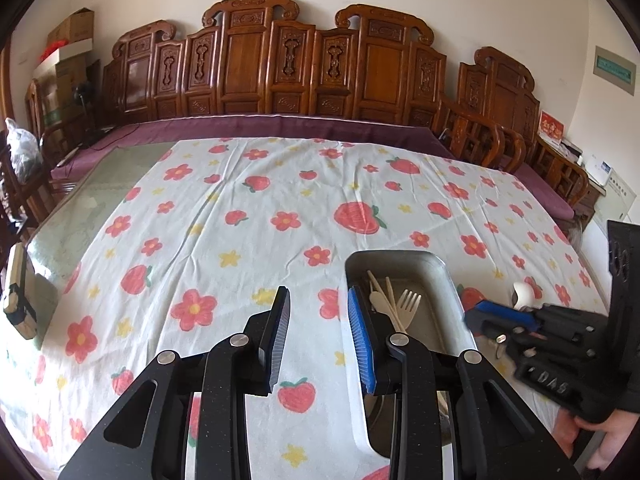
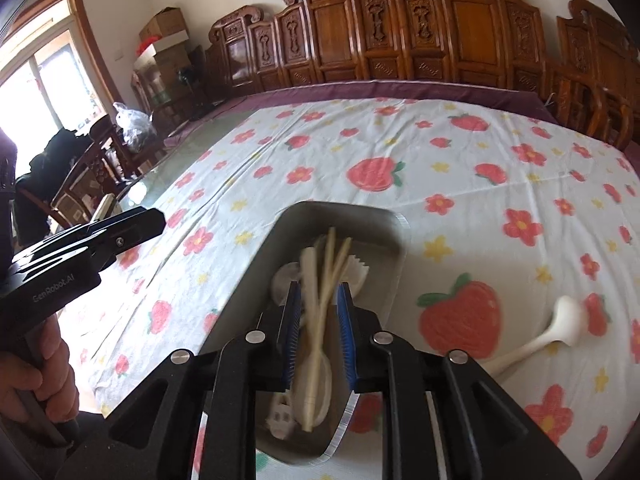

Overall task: Organize utensils
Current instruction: 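Lower the held chopstick into the tray with the right gripper, then move the open right gripper to the white plastic spoon and close on its handle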

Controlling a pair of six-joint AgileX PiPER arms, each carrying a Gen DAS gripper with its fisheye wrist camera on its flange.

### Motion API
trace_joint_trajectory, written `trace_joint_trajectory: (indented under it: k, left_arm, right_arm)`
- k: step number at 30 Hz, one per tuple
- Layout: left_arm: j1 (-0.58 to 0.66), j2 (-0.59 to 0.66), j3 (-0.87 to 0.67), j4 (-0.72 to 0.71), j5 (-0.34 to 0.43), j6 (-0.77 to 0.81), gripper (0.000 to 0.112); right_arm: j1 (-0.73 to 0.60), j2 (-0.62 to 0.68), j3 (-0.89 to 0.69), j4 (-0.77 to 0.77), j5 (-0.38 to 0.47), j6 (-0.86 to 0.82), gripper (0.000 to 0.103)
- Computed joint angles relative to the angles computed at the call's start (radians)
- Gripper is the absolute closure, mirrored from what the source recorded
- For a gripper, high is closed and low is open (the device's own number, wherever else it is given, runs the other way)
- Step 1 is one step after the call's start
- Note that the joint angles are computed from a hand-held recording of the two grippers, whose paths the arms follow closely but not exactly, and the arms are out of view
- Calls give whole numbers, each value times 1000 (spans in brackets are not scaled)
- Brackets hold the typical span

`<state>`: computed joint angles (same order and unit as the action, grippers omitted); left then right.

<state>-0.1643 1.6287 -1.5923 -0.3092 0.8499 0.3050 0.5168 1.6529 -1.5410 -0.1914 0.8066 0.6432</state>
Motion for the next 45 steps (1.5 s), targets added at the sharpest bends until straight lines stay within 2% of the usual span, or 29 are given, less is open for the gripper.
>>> trace_joint_trajectory:
  k: [7, 11, 15, 17, 21, 23, 24, 28, 34, 37, 45]
  left_arm:
    - [-40, -24, 34, -28, -5, 19, 84]
    - [-95, -48, 72, -5, -29, 8, 80]
    - [-150, -65, 101, 25, -46, -8, 77]
    - [-171, -71, 114, 31, -55, -14, 68]
    - [-216, -83, 143, 60, -82, -41, 66]
    - [-229, -85, 156, 63, -96, -53, 52]
    - [-231, -85, 162, 53, -102, -53, 51]
    - [-241, -84, 173, 37, -110, -56, 51]
    - [-259, -80, 179, 53, -111, -69, 51]
    - [-256, -81, 178, 47, -112, -65, 51]
    - [-253, -83, 176, 34, -104, -60, 51]
  right_arm:
    - [-60, -190, 205, -105, 31, 51, 82]
    - [-147, -287, 322, -107, 42, 42, 79]
    - [-248, -322, 401, -77, 37, -14, 76]
    - [-292, -317, 417, -42, 24, -53, 75]
    - [-358, -300, 445, 45, -20, -100, 68]
    - [-387, -280, 459, 111, -52, -127, 65]
    - [-383, -272, 457, 122, -55, -120, 64]
    - [-382, -218, 452, 141, -92, -84, 57]
    - [-367, -137, 389, 65, -84, 47, 42]
    - [-359, -91, 344, -18, -48, 140, 41]
    - [-377, -13, 265, -99, 8, 152, 41]
